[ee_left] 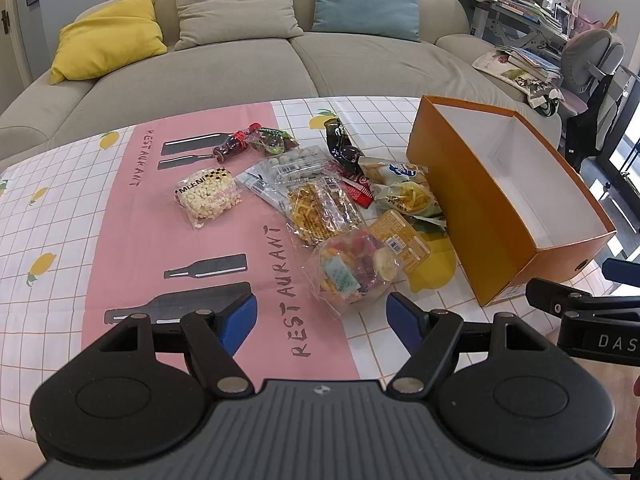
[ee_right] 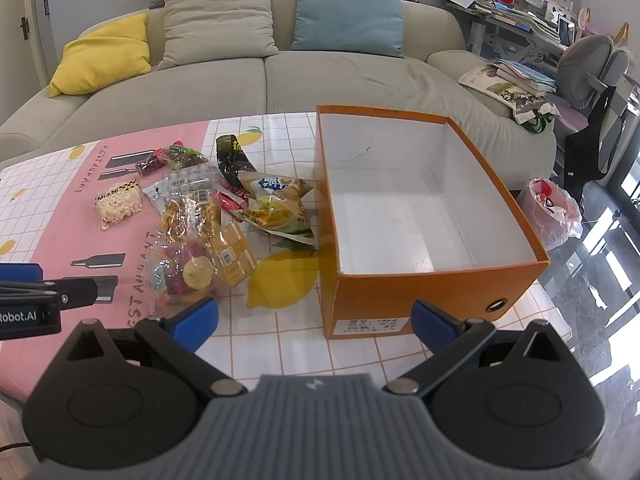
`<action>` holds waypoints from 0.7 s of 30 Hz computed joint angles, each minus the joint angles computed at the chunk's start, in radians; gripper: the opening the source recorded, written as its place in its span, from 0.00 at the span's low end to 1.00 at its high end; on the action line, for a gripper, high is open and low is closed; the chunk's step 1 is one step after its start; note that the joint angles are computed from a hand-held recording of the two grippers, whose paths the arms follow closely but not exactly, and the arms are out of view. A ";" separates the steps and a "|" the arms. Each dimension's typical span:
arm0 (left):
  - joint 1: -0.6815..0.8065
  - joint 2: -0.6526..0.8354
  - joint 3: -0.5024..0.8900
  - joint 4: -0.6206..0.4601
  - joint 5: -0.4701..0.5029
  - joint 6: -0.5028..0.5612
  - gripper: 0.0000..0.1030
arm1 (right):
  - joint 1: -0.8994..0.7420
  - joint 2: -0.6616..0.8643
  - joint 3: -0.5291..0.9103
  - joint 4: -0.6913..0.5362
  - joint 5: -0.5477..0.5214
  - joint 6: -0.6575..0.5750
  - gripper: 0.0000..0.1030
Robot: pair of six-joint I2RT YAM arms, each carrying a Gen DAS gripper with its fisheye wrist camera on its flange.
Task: Organize snacks
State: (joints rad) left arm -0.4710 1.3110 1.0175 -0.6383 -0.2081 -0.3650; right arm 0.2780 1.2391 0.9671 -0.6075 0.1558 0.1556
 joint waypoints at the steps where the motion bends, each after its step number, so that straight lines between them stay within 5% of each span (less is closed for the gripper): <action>1: -0.001 0.000 0.000 0.000 0.000 -0.001 0.84 | -0.002 0.002 0.001 0.001 -0.002 -0.001 0.97; 21: 0.016 0.007 -0.007 0.007 0.025 0.007 0.84 | 0.001 0.012 -0.001 0.010 0.003 0.001 0.97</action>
State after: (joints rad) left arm -0.4553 1.3180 1.0109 -0.6316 -0.1827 -0.3581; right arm 0.2787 1.2516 0.9664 -0.5973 0.1583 0.1569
